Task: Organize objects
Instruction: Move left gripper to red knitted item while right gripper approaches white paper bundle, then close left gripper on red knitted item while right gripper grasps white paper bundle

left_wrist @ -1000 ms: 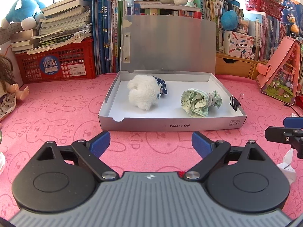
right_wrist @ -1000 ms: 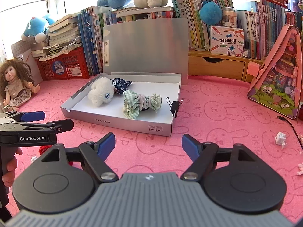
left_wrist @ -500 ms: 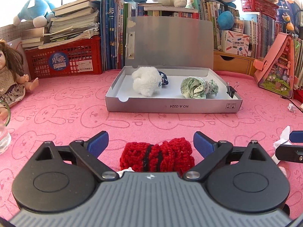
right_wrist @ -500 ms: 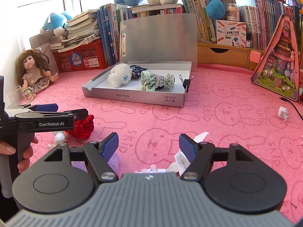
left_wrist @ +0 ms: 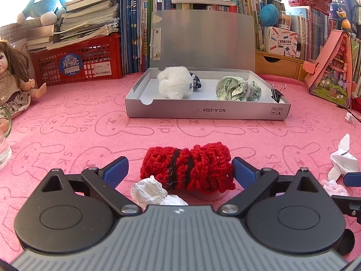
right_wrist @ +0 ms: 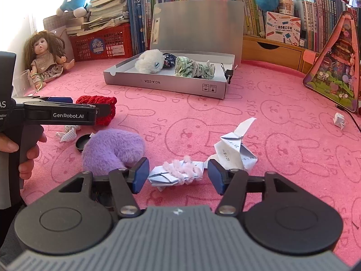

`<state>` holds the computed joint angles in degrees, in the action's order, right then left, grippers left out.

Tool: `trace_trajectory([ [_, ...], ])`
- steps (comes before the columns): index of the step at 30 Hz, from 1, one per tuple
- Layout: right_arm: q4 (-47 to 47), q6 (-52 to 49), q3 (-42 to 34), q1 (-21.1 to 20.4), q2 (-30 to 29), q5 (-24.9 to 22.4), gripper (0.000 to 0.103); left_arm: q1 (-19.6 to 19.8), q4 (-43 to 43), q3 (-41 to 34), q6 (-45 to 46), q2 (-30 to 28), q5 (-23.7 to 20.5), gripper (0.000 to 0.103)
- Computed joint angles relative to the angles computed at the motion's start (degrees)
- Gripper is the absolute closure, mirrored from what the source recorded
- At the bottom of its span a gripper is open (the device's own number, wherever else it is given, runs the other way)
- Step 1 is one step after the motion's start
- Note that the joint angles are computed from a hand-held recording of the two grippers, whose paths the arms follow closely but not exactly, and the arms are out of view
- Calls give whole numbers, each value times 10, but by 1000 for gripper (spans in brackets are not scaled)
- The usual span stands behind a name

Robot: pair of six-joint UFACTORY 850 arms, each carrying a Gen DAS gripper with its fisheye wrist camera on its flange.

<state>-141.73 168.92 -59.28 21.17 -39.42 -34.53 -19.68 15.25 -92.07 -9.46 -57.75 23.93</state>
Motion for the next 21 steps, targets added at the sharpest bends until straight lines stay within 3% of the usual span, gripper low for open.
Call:
trace_trajectory([
  [21, 11, -20, -14, 3, -25, -22, 36, -1, 18, -37, -33, -23, -47, 4],
])
